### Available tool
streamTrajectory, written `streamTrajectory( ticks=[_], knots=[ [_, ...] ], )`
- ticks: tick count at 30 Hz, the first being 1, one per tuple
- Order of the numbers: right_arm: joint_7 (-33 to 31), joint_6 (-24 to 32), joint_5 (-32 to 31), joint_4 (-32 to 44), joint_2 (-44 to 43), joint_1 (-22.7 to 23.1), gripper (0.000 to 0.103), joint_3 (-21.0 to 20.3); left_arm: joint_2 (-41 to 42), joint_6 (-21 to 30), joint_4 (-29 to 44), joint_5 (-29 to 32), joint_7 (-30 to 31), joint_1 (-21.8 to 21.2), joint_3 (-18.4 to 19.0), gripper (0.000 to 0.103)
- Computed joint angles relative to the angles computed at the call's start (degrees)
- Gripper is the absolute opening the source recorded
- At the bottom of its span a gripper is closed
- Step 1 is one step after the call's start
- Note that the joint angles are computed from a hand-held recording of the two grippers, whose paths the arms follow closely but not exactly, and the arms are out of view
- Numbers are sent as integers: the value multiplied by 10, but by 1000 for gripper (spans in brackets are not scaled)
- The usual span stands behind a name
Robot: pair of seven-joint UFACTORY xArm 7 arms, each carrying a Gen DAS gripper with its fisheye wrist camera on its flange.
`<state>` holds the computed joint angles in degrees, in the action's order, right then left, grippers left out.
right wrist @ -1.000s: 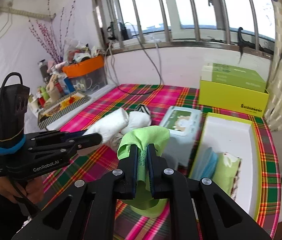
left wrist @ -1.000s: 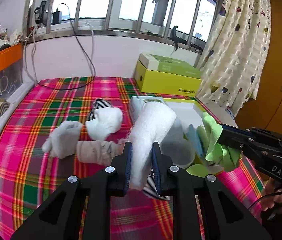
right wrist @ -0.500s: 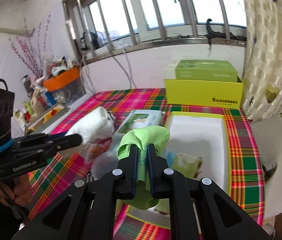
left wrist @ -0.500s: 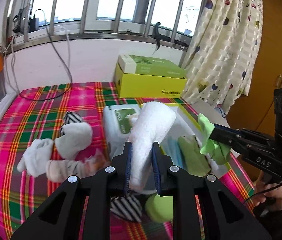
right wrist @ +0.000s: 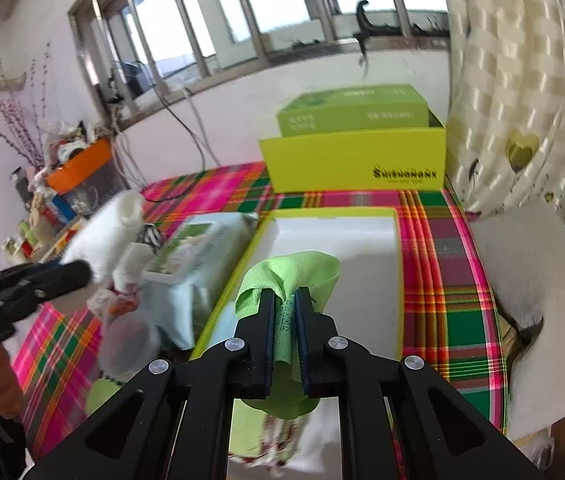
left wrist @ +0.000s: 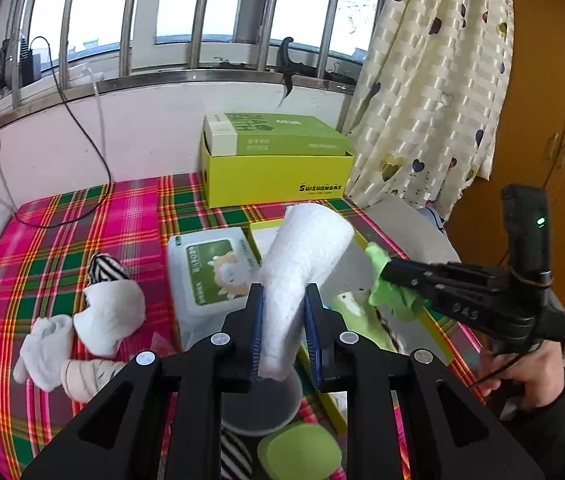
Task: Organize soft objects
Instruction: 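Carry the green cloth with the right tool while the left tool carries the white towel to the box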
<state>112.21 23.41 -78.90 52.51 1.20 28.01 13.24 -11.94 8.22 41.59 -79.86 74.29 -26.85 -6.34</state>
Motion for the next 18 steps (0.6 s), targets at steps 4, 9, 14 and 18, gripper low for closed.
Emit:
streamTrajectory(
  ticks=[4,9,14,18],
  knots=[
    [-30,3,41,-4,14,-5,11,-6,22,2,15,34,-32,2,-6,20],
    [-70,18,94,-8,24,0,25,-12,55,4,33,96,-94,5,-15,20],
    [-44,34,77,-18,10,7,41,-12,87,7,55,184,-178,14,-26,20],
    [0,37,43,-30,-12,4,41,-4,116,12,79,261,-252,24,-36,20]
  ],
)
